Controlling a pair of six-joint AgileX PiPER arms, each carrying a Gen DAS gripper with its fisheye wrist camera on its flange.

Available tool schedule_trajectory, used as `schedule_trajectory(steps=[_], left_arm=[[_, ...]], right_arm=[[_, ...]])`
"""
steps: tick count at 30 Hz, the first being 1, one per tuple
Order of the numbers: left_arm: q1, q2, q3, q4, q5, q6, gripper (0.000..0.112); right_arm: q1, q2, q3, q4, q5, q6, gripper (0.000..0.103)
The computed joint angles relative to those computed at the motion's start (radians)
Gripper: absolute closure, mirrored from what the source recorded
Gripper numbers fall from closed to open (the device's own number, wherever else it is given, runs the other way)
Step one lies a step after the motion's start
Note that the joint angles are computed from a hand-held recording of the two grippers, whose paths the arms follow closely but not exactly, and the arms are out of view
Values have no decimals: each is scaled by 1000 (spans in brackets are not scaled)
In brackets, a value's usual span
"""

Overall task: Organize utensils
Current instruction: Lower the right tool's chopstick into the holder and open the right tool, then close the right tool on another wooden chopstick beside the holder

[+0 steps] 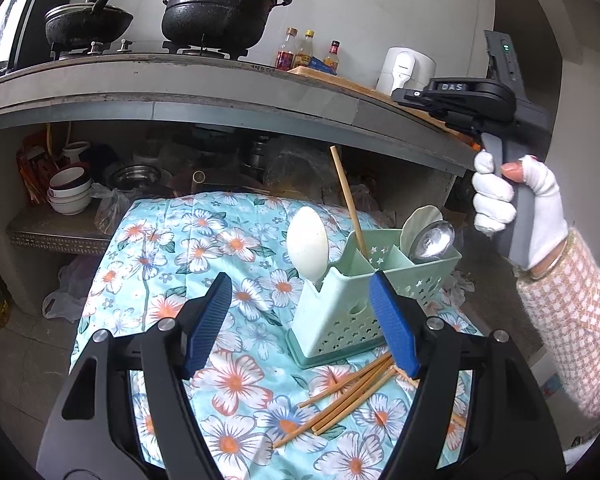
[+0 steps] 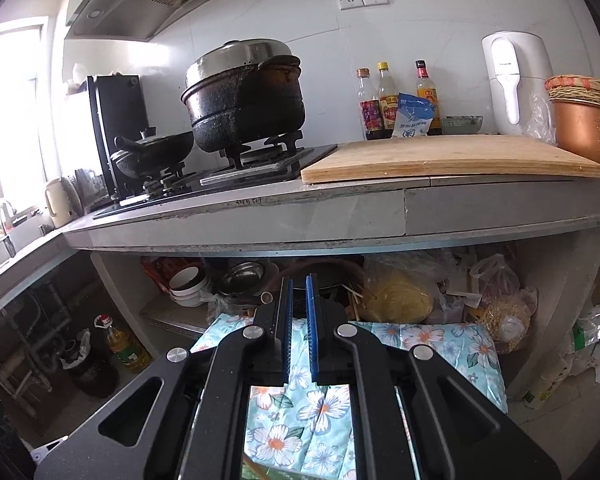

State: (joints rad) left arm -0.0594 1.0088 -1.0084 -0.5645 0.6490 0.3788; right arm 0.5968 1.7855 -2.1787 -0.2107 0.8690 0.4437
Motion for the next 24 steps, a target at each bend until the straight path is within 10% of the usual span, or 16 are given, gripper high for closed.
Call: schedule_trajectory(steps=[3,7,20,24], left_arm=[[0,5,8,-12,0,16,45],[-7,14,16,1,-3,13,45],[-126,4,62,149,5,-130,45],[-174,-24,96,209,13,-191,45]], right_arm=[[-36,-137,196,155,-9,-103,94],[-40,-302,489,328,51,-243,69],[100,-238,893,266,117,-128,72],[107,-237,879,241,127,-114,94]])
